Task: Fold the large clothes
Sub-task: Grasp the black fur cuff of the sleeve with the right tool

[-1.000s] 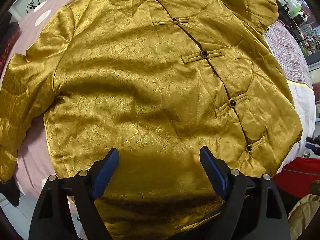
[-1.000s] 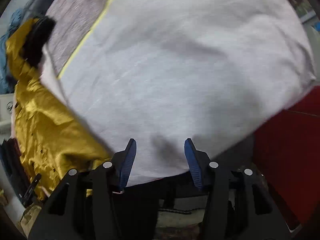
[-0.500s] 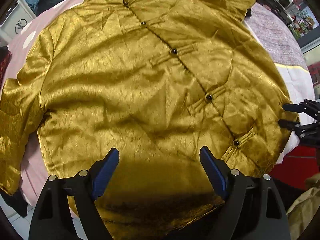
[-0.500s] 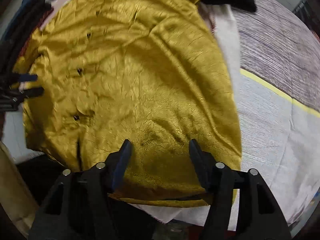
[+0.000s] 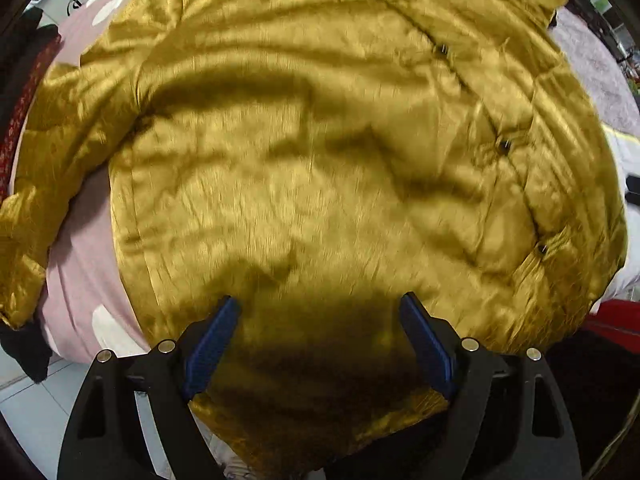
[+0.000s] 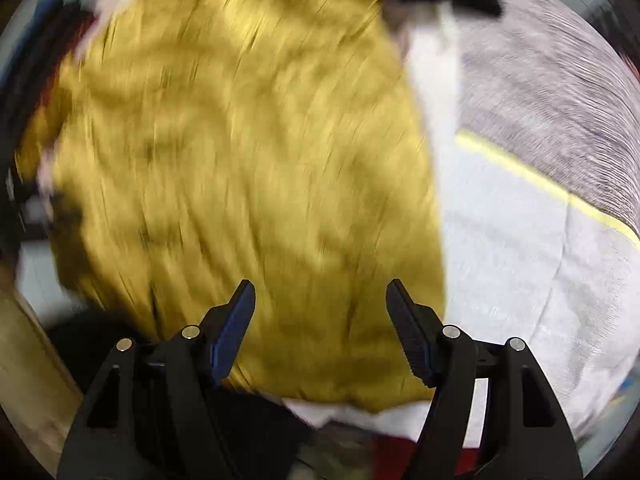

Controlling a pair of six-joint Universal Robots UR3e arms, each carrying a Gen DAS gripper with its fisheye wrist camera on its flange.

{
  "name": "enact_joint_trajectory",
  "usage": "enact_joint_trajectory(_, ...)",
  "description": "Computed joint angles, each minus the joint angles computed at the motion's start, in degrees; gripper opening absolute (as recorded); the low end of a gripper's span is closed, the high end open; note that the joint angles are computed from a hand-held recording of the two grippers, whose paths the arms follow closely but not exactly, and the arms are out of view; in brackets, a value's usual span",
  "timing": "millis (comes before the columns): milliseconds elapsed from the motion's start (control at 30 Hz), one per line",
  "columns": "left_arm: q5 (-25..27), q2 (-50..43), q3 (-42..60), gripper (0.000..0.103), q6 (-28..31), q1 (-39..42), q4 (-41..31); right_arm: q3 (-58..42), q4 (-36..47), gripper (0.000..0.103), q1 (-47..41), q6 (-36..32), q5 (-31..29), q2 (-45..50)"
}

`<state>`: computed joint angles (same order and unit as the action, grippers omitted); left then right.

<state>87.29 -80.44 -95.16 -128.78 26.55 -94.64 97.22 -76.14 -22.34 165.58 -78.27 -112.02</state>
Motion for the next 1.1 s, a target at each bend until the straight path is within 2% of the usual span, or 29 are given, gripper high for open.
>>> enact_joint_trajectory(100,-3.5,-3.3,6.4,0.081,-3.3,-2.4,-1.9,-5.5,0.1,0.068,-11.9,0.4,9.1,3.6)
enact_joint_trajectory(167,-5.9,-5.4,11.0,0.081,-5.5,-4.1,-3.4,-10.1,-0.9,0.068,-18.1,3.0,14.6,9.3)
enact_joint_trajectory(233,-7.1,-7.1,14.3,0.081,-7.3,-5.4,-3.8,-13.8,-0.5,0.068,-22.8,5.4,19.3,13.1)
enact_joint_trajectory(333,-7.3,-10.0,18.4,0.081,-10.0,-7.5,-3.4,-23.8,-1.4,0.068,-27.4,10.6,26.5,24.6)
enact_joint_trajectory(433,-7.1,-10.5,18.5,0.081,-10.9,-6.6,-2.9,-30.7,-11.4,0.068,-24.4,20.8,26.8,35.5)
enact_joint_trajectory(467,-6.5,-9.4,18.6,0.081,-8.6,-3.7,-4.5,-34.6,-13.2,0.068,-23.7,23.0,25.4,39.8)
enact_joint_trajectory(533,-5.5,-8.5,18.3,0.081,-8.6,-2.2,-5.2,-42.3,-14.0,0.068,-21.7,28.0,21.5,48.1)
enact_joint_trajectory(600,-4.8,-7.3,17.2,0.081,-7.7,-0.2,-5.4,-43.7,-14.0,0.066,-19.9,31.9,20.1,52.2)
enact_joint_trajectory(667,-4.0,-6.4,16.2,0.081,-8.1,0.7,-5.3,-41.3,-16.8,0.059,-19.5,34.8,21.9,54.7)
enact_joint_trajectory(733,-3.4,-6.4,15.7,0.081,-9.2,0.8,-5.2,-35.9,-23.6,0.052,-19.4,38.1,24.3,55.0)
enact_joint_trajectory(767,-3.1,-6.4,15.5,0.081,-9.6,0.8,-5.0,-32.9,-27.3,0.045,-19.1,39.6,25.0,54.4)
enact_joint_trajectory(800,-2.6,-6.6,15.4,0.081,-10.1,0.2,-4.9,-30.4,-30.6,0.02,-19.1,41.0,25.6,54.2)
enact_joint_trajectory(867,-2.3,-7.0,15.9,0.081,-10.3,-0.7,-5.1,-26.3,-35.7,0.01,-18.7,42.8,25.6,52.6)
enact_joint_trajectory(933,-2.8,-7.5,16.7,0.081,-10.6,-2.1,-5.1,-29.0,-34.2,0.008,-19.1,39.0,24.6,51.9)
enact_joint_trajectory(1100,-4.5,-10.2,20.7,0.081,-11.7,-6.4,-5.2,-46.1,-23.1,0.008,-23.1,20.1,16.4,49.0)
